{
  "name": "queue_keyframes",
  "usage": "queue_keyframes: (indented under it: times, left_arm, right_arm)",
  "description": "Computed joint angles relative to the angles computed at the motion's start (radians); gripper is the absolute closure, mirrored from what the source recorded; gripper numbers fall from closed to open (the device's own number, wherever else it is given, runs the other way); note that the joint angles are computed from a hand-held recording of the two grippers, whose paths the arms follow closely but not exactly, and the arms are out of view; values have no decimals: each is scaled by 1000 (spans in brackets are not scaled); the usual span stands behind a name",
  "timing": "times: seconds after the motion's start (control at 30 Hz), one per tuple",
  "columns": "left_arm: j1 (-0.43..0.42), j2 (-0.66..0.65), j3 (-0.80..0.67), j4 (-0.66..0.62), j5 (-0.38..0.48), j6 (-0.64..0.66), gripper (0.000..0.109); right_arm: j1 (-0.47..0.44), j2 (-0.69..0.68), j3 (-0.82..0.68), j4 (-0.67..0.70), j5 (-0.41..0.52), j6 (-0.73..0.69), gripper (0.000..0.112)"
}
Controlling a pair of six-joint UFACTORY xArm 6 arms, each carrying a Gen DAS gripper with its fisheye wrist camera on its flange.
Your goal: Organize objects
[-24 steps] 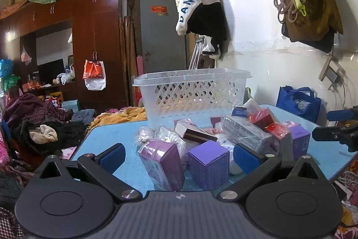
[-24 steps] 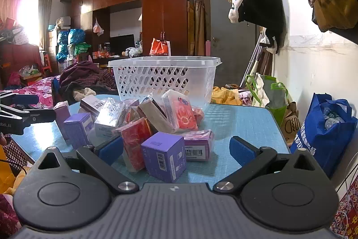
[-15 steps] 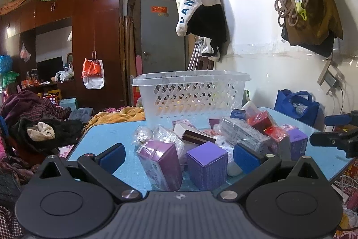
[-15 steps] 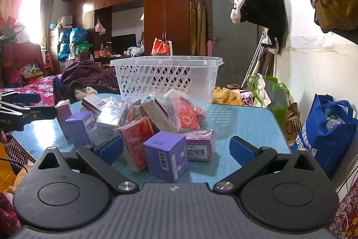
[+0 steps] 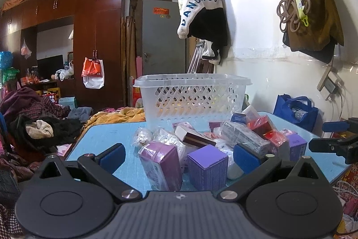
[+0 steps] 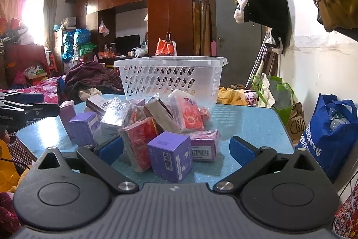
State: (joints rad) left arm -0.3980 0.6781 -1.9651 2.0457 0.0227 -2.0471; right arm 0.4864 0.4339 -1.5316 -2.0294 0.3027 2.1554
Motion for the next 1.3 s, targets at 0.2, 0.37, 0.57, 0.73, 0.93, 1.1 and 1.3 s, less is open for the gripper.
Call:
queue_keyframes:
  times: [0.2, 0.37, 0.57, 0.73, 0.93, 1.1, 1.3]
  left_arm:
    - [0, -3, 0, 23, -3, -32, 6]
    - [2, -4, -4, 43, -8, -61, 6]
    - [3, 0, -10, 38, -12, -53, 6]
    - [3, 3, -11, 31, -14, -43, 6]
    - [4, 9, -11, -3, -12, -10, 6]
    - [9, 16, -13, -29, -17, 10, 6]
    - [12, 19, -11, -44, -11, 23, 6]
  right_arm:
    - [4, -4, 5, -8, 10, 1, 9]
    - [1, -2, 2, -8, 5, 5, 9]
    - [-1, -5, 4, -23, -1, 23, 9]
    - [-1, -5, 4, -26, 0, 25, 9]
    - [1, -9, 12, -15, 16, 8, 9]
    - [-1, -10, 15, -21, 17, 16, 9]
    - [0, -7, 12, -26, 14, 11, 9]
